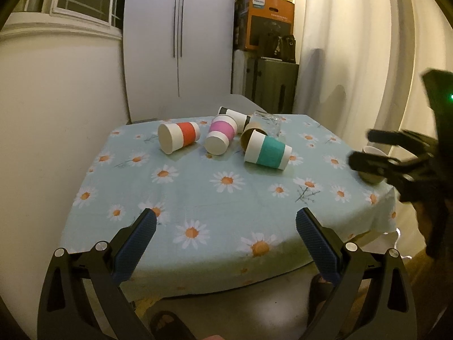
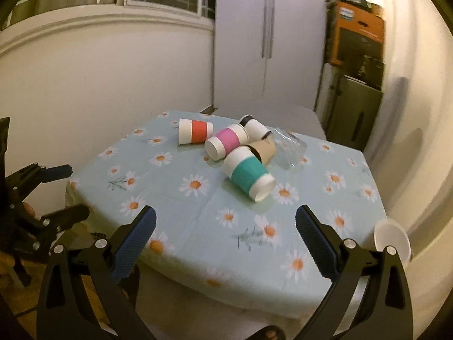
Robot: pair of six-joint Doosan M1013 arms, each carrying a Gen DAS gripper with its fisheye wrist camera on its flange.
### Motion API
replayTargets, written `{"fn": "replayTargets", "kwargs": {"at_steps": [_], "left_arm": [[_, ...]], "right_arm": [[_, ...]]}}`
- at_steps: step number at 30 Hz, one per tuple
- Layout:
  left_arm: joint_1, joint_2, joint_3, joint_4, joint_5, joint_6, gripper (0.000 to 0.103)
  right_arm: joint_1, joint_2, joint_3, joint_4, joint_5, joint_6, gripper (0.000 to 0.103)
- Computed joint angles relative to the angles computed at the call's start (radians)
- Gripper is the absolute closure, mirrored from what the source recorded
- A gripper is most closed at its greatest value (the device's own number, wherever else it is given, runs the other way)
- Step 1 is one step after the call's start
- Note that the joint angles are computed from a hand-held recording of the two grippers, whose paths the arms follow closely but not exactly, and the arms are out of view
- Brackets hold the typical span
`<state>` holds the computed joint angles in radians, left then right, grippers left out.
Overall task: Flip cup upright
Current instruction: 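Reach the right tool to the fallen teal-banded cup and grasp it, then rotate the teal-banded cup upright with the right tool, set it down, open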
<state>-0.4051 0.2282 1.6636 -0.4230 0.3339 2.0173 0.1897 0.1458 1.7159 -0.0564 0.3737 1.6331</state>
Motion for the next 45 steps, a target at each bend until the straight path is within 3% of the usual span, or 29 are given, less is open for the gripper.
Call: {"fn": "replayTargets", "kwargs": {"at_steps": [2, 4, 7, 11, 13, 20, 23, 25, 32, 39, 45], "left_arm": [[0.008, 0.016, -0.023, -0.021, 0.037, 0.012, 0.007], [0.017, 0.035, -0.053, -0.043, 0.084, 0.015, 0.007], [0.029, 0.062, -0.098, -0.09, 0.149, 0.036, 0.007], [0.041, 0.105, -0.162, -0.145, 0.246, 0.061, 0.007], [0.048, 0.125, -0.185, -0.179, 0.287, 0.078, 0.007], [0.054, 0.158, -0.211, -0.186, 0.334, 0.084, 0.007], [0.057, 0.157, -0.208, -0.182, 0.339, 0.085, 0.007], [0.06, 0.158, -0.208, -0.182, 0.351, 0.085, 0.007], [0.059, 0.151, -0.201, -0.173, 0.326, 0.093, 0.007], [0.059, 0.138, -0.181, -0.17, 0.3, 0.094, 0.007], [0.069, 0.12, -0.157, -0.194, 0.266, 0.089, 0.007]], "right_arm": [[-0.015, 0.038, -0.053, 0.081, 0.048, -0.121, 0.005], [-0.037, 0.094, -0.128, 0.211, 0.144, -0.282, 0.005], [-0.062, 0.177, -0.241, 0.286, 0.293, -0.404, 0.005], [-0.073, 0.288, -0.398, 0.244, 0.479, -0.471, 0.005], [-0.073, 0.322, -0.448, 0.211, 0.533, -0.493, 0.005], [-0.059, 0.456, -0.633, 0.102, 0.765, -0.572, 0.017], [-0.047, 0.49, -0.672, 0.048, 0.818, -0.589, 0.018], [-0.041, 0.512, -0.697, 0.017, 0.865, -0.593, 0.026], [-0.04, 0.541, -0.718, -0.008, 0.907, -0.572, 0.04], [-0.073, 0.534, -0.742, 0.149, 0.969, -0.477, 0.04], [-0.102, 0.467, -0.671, 0.377, 0.935, -0.392, 0.04]]}}
